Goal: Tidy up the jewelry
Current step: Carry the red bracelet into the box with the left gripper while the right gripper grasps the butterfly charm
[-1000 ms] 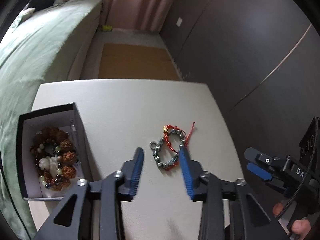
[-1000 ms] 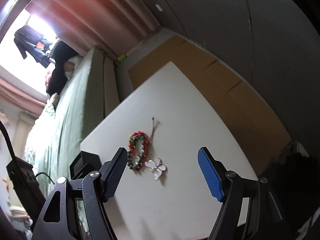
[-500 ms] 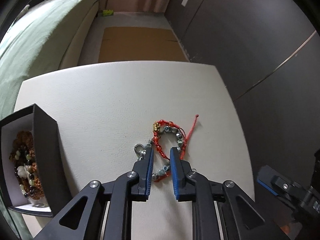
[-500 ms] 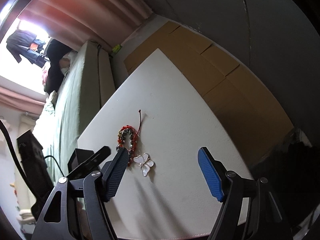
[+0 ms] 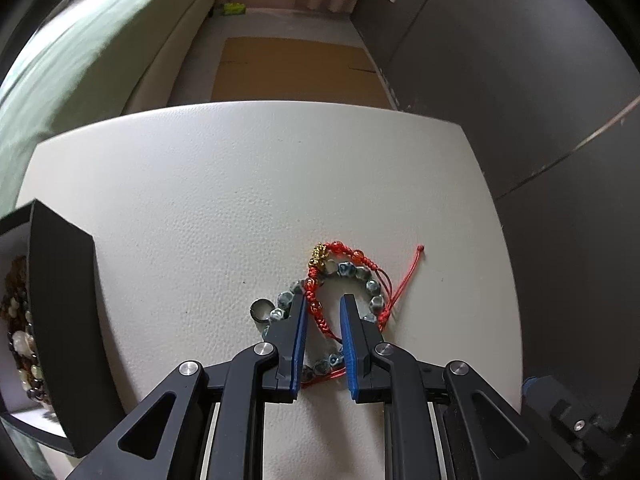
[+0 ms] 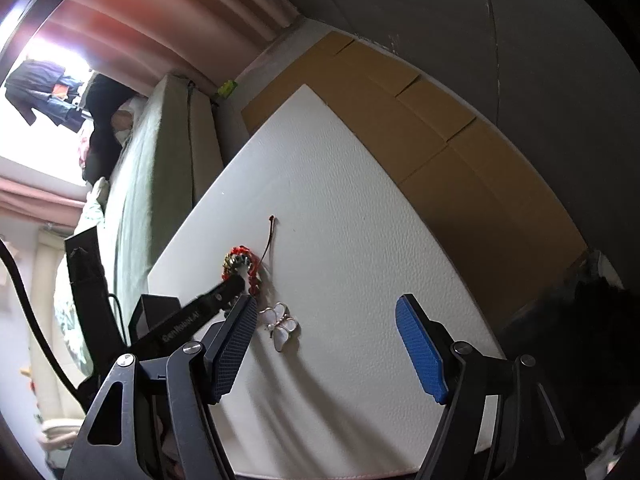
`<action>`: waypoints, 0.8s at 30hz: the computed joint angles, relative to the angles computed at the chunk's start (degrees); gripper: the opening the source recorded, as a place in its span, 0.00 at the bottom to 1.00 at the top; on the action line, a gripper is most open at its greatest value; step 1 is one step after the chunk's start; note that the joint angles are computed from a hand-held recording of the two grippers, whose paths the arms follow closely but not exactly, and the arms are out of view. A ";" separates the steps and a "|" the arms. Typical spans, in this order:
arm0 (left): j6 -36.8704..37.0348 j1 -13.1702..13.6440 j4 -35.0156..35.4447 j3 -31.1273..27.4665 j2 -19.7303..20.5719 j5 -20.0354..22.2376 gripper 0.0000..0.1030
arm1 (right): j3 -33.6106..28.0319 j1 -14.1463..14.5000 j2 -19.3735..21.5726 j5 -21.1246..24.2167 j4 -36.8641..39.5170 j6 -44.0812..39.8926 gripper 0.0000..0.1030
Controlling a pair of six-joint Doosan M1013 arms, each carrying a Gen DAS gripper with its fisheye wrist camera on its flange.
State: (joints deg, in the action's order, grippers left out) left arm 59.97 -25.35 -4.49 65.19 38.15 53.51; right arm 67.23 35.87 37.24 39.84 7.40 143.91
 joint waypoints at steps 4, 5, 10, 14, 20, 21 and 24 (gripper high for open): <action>1.28 0.48 -0.87 2.37 -2.01 -2.69 0.07 | -1.18 0.17 0.67 0.91 -0.33 -1.27 0.71; 1.83 0.60 -1.02 2.93 -2.63 -3.29 0.07 | -1.43 0.21 0.86 1.29 -0.14 -1.85 0.71; 2.67 1.26 -0.21 4.87 -5.20 -4.93 0.07 | -3.97 0.38 2.54 3.62 1.97 -5.79 0.69; 2.00 1.77 1.28 6.19 -6.90 -5.43 0.07 | -6.20 0.78 3.77 4.90 2.64 -8.80 0.66; 0.62 2.97 4.30 7.72 -9.58 -5.95 0.07 | -11.67 1.43 7.02 9.84 1.98 -12.28 0.56; -0.02 3.25 4.99 8.09 -10.18 -6.21 0.07 | -12.87 1.61 7.72 11.21 1.38 -12.66 0.54; -1.27 3.77 6.98 9.32 -11.72 -6.83 0.07 | -16.88 2.38 9.90 15.66 -2.05 -12.87 0.52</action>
